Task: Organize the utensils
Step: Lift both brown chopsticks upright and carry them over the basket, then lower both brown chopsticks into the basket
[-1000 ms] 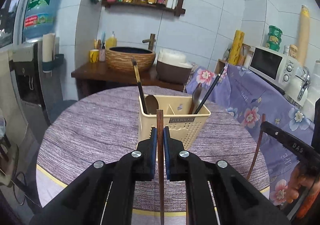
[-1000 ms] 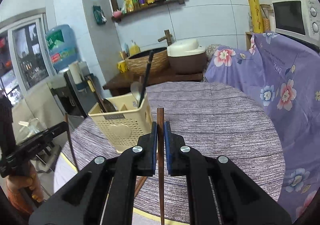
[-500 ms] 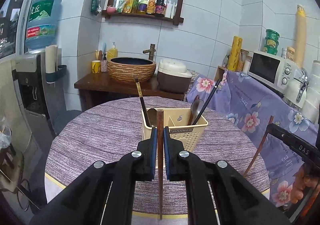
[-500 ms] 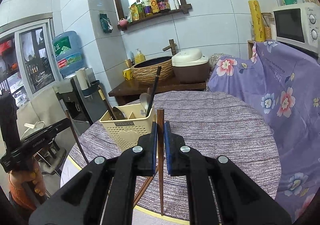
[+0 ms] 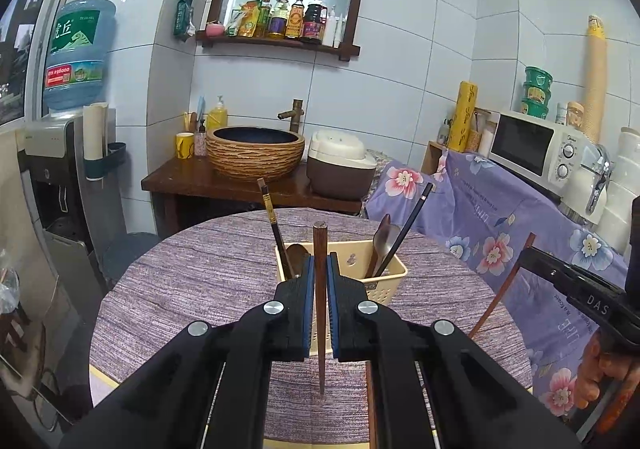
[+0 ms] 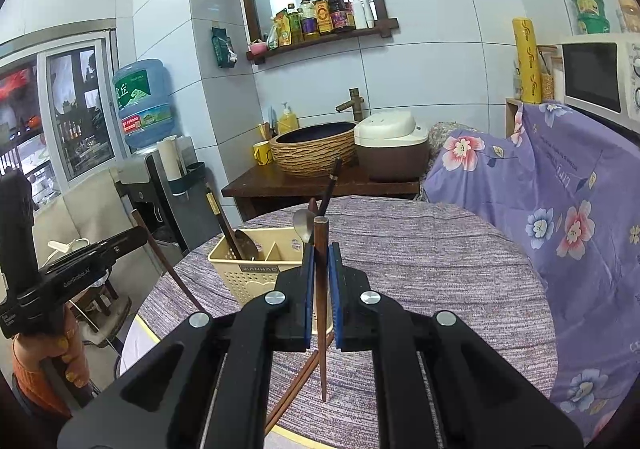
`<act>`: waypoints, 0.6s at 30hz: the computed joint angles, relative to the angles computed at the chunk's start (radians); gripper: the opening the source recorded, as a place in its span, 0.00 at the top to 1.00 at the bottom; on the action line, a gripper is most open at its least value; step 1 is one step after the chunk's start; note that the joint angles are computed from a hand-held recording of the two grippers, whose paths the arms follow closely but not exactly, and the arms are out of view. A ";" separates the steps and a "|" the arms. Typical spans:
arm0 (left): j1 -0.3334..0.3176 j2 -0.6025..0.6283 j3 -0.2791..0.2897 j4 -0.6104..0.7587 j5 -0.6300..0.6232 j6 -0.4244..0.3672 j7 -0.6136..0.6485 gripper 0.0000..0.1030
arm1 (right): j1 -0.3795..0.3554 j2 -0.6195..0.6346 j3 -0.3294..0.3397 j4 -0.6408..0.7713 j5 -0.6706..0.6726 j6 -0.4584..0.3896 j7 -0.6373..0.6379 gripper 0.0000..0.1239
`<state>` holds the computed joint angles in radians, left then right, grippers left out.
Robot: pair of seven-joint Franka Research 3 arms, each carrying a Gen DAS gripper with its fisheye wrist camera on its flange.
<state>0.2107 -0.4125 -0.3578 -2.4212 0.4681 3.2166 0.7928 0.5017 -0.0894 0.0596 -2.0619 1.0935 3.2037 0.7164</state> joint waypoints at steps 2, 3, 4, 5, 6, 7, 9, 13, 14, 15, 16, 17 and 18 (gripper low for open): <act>-0.032 0.005 0.030 0.012 -0.003 -0.005 0.016 0.93 | -0.014 0.004 0.006 0.014 -0.046 -0.020 0.038 0.94; -0.047 0.007 0.043 0.018 -0.005 -0.007 0.024 0.93 | -0.020 0.005 0.009 0.021 -0.065 -0.028 0.055 0.94; -0.071 0.010 0.065 0.024 -0.009 -0.008 0.036 0.99 | -0.025 0.006 0.010 0.030 -0.084 -0.038 0.068 0.94; -0.099 0.012 0.091 0.031 -0.016 -0.010 0.051 0.98 | -0.031 0.009 0.012 0.046 -0.104 -0.052 0.082 0.94; -0.128 0.015 0.117 0.041 -0.023 -0.011 0.067 0.98 | -0.034 0.011 0.015 0.058 -0.117 -0.059 0.091 0.94; -0.133 0.015 0.121 0.051 -0.026 -0.009 0.076 0.98 | -0.037 0.014 0.017 0.073 -0.127 -0.066 0.097 0.94; -0.097 0.009 0.087 0.080 -0.015 -0.013 0.082 0.98 | -0.051 0.025 0.028 0.108 -0.192 -0.085 0.141 0.94; -0.058 0.010 0.053 0.101 -0.003 -0.014 0.078 0.98 | -0.076 0.046 0.049 0.130 -0.337 -0.076 0.267 0.94; -0.033 0.008 0.032 0.098 0.002 -0.012 0.066 0.98 | -0.072 0.047 0.047 0.133 -0.319 -0.079 0.255 0.94; -0.006 0.007 0.009 0.092 0.009 -0.017 0.053 0.98 | -0.069 0.048 0.046 0.133 -0.300 -0.076 0.242 0.94; -0.012 0.014 0.015 0.090 0.012 -0.025 0.055 0.98 | -0.068 0.048 0.047 0.131 -0.290 -0.072 0.236 0.94; -0.046 0.028 0.041 0.085 0.006 -0.040 0.066 0.98 | -0.065 0.048 0.046 0.130 -0.270 -0.073 0.221 0.94; -0.067 0.038 0.060 0.081 0.001 -0.050 0.071 0.97 | -0.066 0.048 0.046 0.132 -0.265 -0.078 0.217 0.94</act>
<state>0.1434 -0.3744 -0.2975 -2.3403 0.4692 3.1668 0.8634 0.4360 -0.0410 0.1051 -1.9297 0.8281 3.1262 0.9339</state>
